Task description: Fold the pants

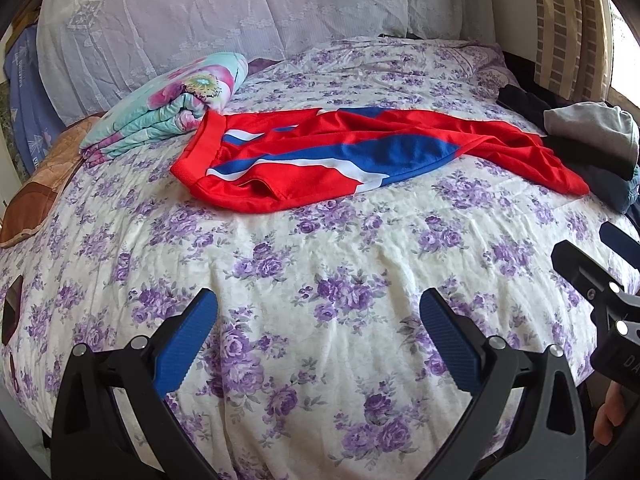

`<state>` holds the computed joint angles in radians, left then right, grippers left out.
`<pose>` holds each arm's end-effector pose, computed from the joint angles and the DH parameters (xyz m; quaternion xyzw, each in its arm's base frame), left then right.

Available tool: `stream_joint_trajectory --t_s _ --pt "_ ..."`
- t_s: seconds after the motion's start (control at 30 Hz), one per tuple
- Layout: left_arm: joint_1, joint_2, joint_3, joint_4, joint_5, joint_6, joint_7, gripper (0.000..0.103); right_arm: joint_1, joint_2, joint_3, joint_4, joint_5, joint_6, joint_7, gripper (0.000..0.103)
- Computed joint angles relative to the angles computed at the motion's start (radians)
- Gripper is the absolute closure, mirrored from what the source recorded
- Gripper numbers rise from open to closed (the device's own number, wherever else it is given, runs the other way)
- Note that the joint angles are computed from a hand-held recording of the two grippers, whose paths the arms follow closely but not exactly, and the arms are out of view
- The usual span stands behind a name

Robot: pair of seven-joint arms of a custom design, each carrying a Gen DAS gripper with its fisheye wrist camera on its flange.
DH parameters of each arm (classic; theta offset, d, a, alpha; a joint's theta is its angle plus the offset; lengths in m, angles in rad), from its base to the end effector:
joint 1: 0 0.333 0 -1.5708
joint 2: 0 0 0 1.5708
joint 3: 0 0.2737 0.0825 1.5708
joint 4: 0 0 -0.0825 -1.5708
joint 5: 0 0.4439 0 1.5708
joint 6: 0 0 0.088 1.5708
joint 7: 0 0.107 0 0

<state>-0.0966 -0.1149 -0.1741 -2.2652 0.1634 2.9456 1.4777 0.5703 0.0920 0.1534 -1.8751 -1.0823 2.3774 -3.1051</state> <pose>0.5797 -0.1731 0.4262 -0.5350 0.7503 -0.2854 0.2634 0.5126 0.4379 0.4454 -0.5565 0.6953 -0.3235 0.3198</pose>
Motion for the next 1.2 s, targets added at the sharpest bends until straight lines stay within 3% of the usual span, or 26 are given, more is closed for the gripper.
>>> stream_joint_trajectory --t_s 0.7,0.77,0.83,0.97,1.0,1.13,1.17,1.2 --pt "-0.003 -0.005 0.006 -0.008 -0.033 0.000 0.017 0.004 0.006 0.012 -0.004 0.011 -0.001 0.002 -0.009 0.003" --pt "-0.011 0.006 0.017 0.003 -0.067 -0.002 0.053 0.004 0.007 0.017 -0.004 0.016 0.001 0.000 -0.013 0.003" --pt "-0.033 0.024 0.046 0.025 -0.183 -0.011 0.168 0.004 0.008 0.021 -0.006 0.019 0.002 0.004 -0.018 0.003" --pt "0.007 0.120 0.067 0.151 -0.267 -0.037 0.245 0.004 0.003 0.023 -0.015 0.010 -0.007 0.050 0.005 0.003" --pt "0.025 0.164 0.071 0.213 -0.265 -0.062 0.231 0.004 0.001 0.027 -0.017 0.011 -0.006 0.060 0.010 0.003" --pt "0.109 0.355 0.040 0.484 -0.446 -0.203 0.335 0.005 -0.001 0.058 -0.022 0.030 0.033 0.078 -0.038 0.003" --pt "0.123 0.411 0.033 0.564 -0.455 -0.251 0.337 0.011 0.004 0.067 -0.023 0.040 0.040 0.062 -0.053 0.003" --pt "0.131 0.468 0.029 0.643 -0.452 -0.298 0.331 0.023 0.009 0.076 -0.024 0.049 0.048 0.047 -0.070 0.003"
